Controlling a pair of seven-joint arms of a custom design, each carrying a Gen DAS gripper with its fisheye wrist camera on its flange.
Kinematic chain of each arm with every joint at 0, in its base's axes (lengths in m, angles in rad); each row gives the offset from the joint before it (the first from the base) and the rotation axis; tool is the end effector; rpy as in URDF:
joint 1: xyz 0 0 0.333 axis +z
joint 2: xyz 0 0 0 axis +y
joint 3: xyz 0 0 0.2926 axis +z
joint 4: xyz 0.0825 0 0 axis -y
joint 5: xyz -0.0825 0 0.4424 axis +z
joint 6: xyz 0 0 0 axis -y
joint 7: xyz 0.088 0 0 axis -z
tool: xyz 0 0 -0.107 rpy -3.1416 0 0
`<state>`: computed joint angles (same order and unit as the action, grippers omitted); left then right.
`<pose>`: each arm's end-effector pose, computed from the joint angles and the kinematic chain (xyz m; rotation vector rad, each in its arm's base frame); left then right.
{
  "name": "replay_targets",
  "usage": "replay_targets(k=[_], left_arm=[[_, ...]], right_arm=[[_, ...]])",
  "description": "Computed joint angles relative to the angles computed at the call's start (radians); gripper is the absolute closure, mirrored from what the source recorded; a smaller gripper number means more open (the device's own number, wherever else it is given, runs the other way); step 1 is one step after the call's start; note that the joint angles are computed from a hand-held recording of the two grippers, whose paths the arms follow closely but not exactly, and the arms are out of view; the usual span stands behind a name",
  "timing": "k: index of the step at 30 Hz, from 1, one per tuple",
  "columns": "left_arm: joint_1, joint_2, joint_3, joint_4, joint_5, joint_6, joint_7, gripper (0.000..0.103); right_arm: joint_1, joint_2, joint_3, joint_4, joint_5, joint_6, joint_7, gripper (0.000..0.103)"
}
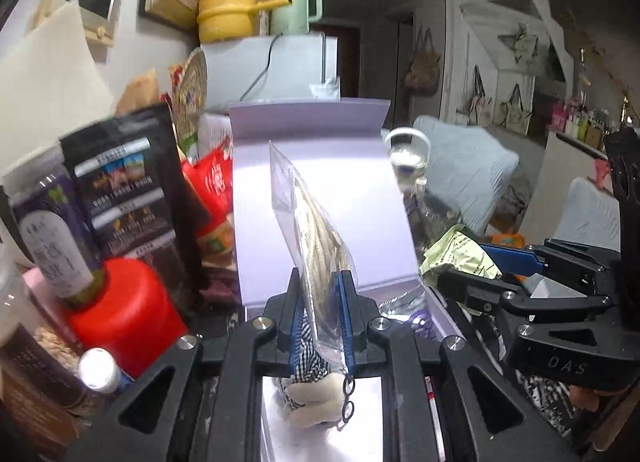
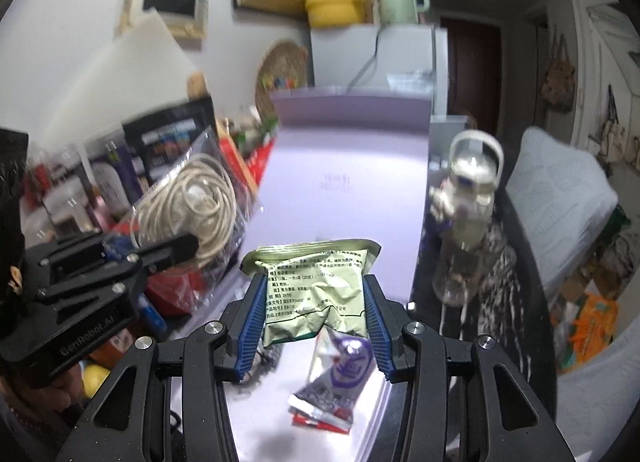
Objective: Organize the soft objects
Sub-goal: 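Lower both tools into the box and open them to drop the cord and packet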
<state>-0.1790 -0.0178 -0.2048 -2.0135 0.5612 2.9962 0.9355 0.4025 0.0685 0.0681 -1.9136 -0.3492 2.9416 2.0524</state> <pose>0.5859 -0.2784 0.5257 -1.4160 1.8489 -1.0610 0.5941 0.3261 0.5253 -1.7949 1.3330 -0.6084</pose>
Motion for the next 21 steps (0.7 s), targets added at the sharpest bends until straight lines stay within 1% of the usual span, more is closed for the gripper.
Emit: replay_targets(k=[3, 6, 10, 11, 13, 17, 21], left_arm=[[-0.009, 0.032, -0.004, 0.024, -0.046, -0.033, 0.062, 0.087], [-0.019, 0.063, -0.011, 0.046, -0.135, -0.067, 0.157, 0.087], [-0.019, 0.103, -0.031, 0.073, -0.312, -0.110, 0.316, 0.087], [-0.021, 0.110, -0.032, 0.079, -0.331, -0.120, 0.334, 0.087], [-0.034, 0.121, -0.021, 0.089, -0.300, -0.138, 0.314, 0.087], [-0.037, 0.146, -0.024, 0.113, -0.328, -0.174, 0.341, 0.087], [-0.048, 0.179, -0.013, 0.142, -0.301, -0.212, 0.317, 0.087]], right_arm=[[-0.004, 0.028, 0.003, 0.023, 0.051, -0.030, -0.042, 0.057], [0.003, 0.051, -0.004, 0.043, 0.065, -0.057, -0.054, 0.057], [0.008, 0.080, -0.008, 0.068, 0.103, -0.093, -0.091, 0.057], [0.008, 0.089, -0.007, 0.076, 0.119, -0.103, -0.105, 0.057], [0.011, 0.104, -0.009, 0.090, 0.139, -0.121, -0.121, 0.057], [0.024, 0.127, -0.022, 0.112, 0.142, -0.149, -0.125, 0.057], [0.029, 0.150, -0.028, 0.135, 0.149, -0.184, -0.135, 0.057]])
